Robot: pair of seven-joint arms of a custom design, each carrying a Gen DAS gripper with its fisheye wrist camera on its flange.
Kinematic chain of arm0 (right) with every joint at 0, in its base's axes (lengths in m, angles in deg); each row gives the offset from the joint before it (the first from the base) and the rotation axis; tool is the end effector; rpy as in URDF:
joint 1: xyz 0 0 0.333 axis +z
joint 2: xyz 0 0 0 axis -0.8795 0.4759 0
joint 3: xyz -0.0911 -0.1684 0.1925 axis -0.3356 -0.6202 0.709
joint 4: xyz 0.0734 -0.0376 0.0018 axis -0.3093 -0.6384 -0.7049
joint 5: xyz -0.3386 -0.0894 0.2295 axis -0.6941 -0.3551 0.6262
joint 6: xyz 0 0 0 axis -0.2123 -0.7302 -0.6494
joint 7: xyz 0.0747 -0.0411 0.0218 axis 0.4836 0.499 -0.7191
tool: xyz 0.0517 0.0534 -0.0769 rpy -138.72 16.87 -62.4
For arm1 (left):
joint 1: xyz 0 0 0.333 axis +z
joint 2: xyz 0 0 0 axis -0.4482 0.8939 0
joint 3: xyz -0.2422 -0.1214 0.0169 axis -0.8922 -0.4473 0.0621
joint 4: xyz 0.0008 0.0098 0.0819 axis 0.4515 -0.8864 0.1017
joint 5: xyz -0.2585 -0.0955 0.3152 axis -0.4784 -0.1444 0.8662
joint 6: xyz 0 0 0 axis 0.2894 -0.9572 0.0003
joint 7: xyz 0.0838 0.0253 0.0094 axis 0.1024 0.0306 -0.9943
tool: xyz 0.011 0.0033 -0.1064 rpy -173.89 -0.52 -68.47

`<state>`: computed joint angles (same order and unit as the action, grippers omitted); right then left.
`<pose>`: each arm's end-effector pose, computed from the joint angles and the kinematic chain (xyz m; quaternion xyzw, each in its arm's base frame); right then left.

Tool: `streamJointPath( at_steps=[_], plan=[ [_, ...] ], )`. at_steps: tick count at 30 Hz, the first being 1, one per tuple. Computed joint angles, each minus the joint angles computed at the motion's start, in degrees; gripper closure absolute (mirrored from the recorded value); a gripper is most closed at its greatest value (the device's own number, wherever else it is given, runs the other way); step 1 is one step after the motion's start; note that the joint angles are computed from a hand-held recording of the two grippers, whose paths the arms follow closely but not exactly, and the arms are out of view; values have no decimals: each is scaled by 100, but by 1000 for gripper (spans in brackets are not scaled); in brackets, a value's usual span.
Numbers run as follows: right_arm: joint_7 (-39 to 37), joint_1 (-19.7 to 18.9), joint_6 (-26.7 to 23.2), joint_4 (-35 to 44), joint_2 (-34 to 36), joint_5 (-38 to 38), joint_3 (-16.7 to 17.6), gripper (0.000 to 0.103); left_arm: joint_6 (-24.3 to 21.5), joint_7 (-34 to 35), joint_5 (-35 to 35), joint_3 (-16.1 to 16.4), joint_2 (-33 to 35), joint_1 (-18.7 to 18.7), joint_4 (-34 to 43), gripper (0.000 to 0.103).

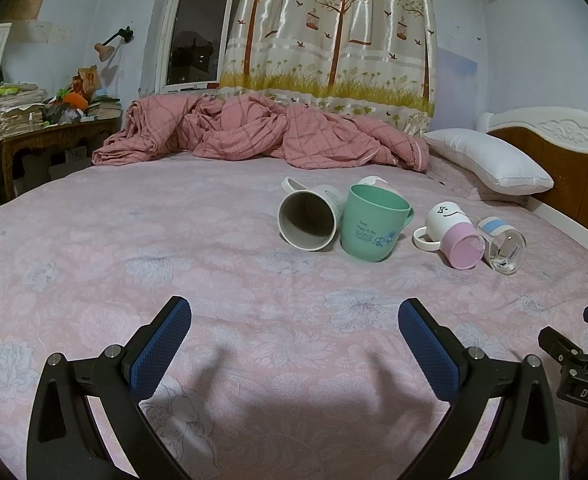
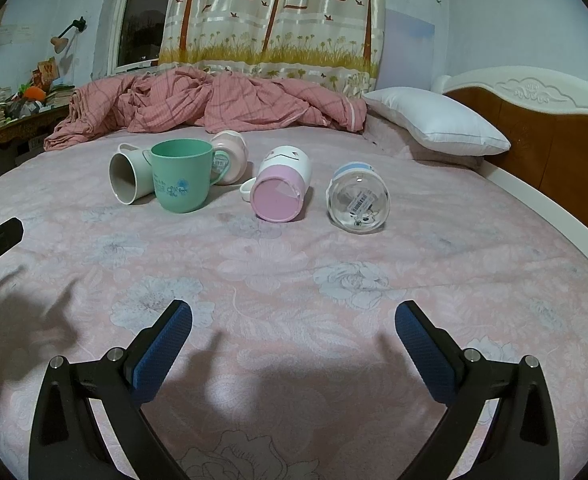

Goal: Flip cup upright

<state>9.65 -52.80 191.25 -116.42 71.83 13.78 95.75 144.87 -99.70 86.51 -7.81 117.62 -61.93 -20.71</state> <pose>0.7165 0.1615 0.4378 -0.7428 0.4523 -0.3118 0.3828 0.6236 -0.4118 0.4136 -0.7295 0.4057 -0.3139 0.4524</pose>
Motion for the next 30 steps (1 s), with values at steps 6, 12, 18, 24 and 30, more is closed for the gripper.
streamJointPath(
  at_steps=[6,12,18,24,30],
  plan=[
    [25,14,-44,24,0,-19,-23,0,9,-106,43,15,4,-30,-43,0],
    [26,14,14,-13,49,-27,-12,0,38,-138,64,-5,-25,11,-109,0],
    [55,21,-3,1,58,-52,-24,0,58,-132,45,3,20,24,-63,0],
    [95,39,-42,25,59,-82,-51,0,63,-126,30,7,14,23,-65,0],
    [117,49,-64,36,60,-101,-68,0,65,-133,25,7,14,20,-73,0]
  ],
)
